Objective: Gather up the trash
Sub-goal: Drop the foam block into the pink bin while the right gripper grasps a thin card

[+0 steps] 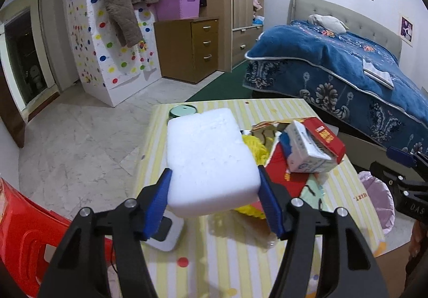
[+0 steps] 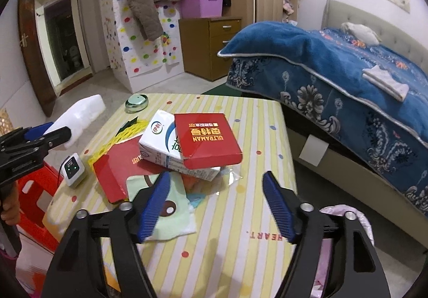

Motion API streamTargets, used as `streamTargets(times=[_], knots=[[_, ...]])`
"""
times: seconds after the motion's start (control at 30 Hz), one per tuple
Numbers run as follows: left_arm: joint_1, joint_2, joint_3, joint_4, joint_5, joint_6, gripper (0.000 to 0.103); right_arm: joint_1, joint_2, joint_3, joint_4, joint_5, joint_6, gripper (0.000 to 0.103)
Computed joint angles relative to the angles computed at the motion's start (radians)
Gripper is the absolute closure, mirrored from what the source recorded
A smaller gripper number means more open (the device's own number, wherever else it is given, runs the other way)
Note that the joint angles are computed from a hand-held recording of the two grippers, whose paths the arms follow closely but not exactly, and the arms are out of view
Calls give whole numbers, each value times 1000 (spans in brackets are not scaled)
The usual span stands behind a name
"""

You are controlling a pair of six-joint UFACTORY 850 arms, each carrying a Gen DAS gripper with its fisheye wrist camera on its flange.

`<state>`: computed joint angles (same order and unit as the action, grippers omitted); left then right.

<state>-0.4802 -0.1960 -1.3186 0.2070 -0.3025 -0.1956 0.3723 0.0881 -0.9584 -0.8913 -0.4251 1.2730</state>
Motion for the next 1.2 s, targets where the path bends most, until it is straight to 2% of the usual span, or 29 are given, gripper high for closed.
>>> streamTargets(times=[0.17,0.27,0.33,0.37,0.53,0.67,0.73,0.8,0.9,0.97,1.07,1.2], knots=[[5,6,21,52,0,-43,41,7,-27,8,248,106,-281,16],[10,13,41,45,-4,-35,41,37,-60,3,268,94,-308,17],[16,22,58,36,-2,-29,41,63,-88,-10,239,79,-284,22],[21,26,66,27,0,-22,41,79,-105,-21,206,58,-255,28],[33,41,89,8,0,-11,41,137,-171,-61,86,-40,-155,32],[40,55,107,-10,8,2,41,157,-218,-83,16,-114,-89,42],[46,62,116,-37,14,29,41,167,-235,-91,-19,-155,-47,51],[49,70,125,-48,20,44,41,167,-226,-81,-35,-157,-16,78],[49,85,141,-41,33,47,41,175,-173,-46,-86,-154,64,95],[48,97,151,-67,42,80,41,173,-126,-20,-100,-142,97,99],[42,117,170,-190,65,219,41,158,-28,35,-95,-99,141,100],[13,148,201,-476,93,538,41,156,79,90,-94,-113,188,100]])
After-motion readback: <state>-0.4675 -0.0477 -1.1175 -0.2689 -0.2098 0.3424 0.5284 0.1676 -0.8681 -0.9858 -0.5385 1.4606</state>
